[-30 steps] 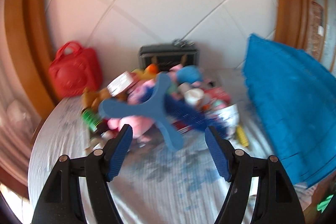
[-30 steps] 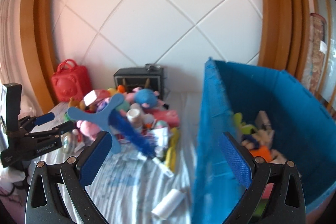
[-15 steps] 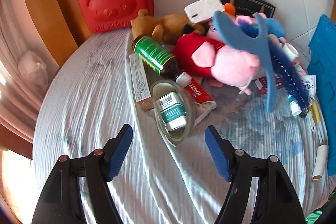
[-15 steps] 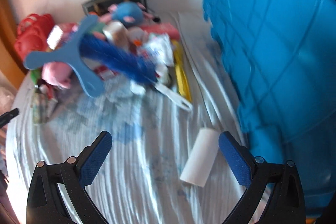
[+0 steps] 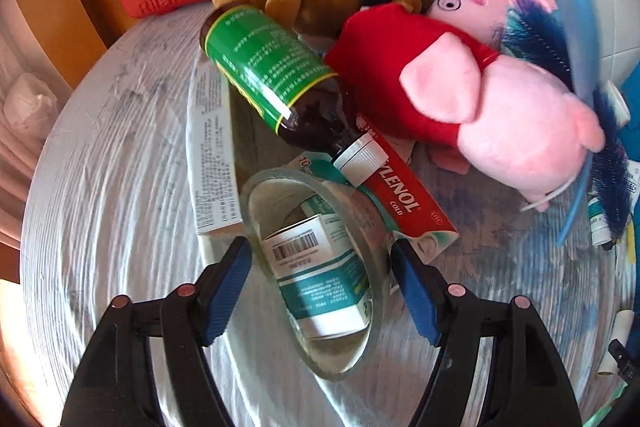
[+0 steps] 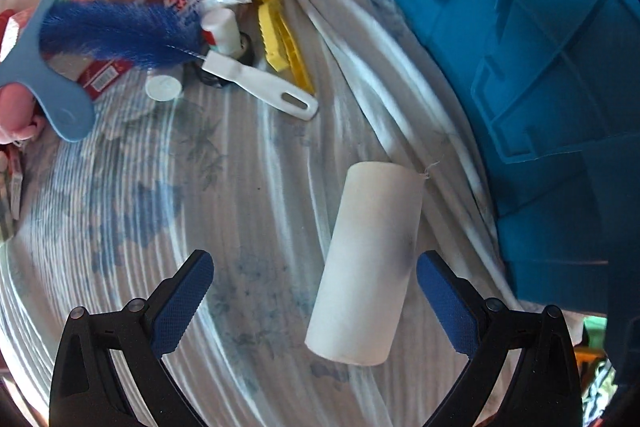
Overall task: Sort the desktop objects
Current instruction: 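Move both tools back over the bed toward the tape roll and paper roll, then grasp the clear tape roll with the left tool while the right tool grasps a white paper roll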
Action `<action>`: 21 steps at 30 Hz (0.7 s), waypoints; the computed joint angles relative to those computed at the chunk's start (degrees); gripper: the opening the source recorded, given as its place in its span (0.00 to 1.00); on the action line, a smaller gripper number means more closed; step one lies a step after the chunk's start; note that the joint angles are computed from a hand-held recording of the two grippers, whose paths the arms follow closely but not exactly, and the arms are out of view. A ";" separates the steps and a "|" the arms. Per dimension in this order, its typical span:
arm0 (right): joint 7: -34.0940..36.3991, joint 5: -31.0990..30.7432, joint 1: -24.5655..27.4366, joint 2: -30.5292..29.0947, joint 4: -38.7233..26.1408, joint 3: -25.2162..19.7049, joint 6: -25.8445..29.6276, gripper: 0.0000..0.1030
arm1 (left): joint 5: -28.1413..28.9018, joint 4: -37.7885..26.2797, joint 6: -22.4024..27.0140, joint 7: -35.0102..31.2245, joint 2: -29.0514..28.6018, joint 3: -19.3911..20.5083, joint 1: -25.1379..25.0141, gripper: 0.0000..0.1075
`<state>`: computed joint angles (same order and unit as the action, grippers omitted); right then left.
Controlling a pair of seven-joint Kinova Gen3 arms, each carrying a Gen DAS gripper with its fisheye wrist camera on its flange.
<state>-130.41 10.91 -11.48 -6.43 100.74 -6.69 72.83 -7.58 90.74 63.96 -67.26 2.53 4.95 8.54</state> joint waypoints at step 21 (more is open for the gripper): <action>0.78 -3.67 2.11 -2.24 3.12 1.29 -2.03 0.44 | -1.50 5.99 -4.28 -2.07 -7.91 1.28 -1.01 0.59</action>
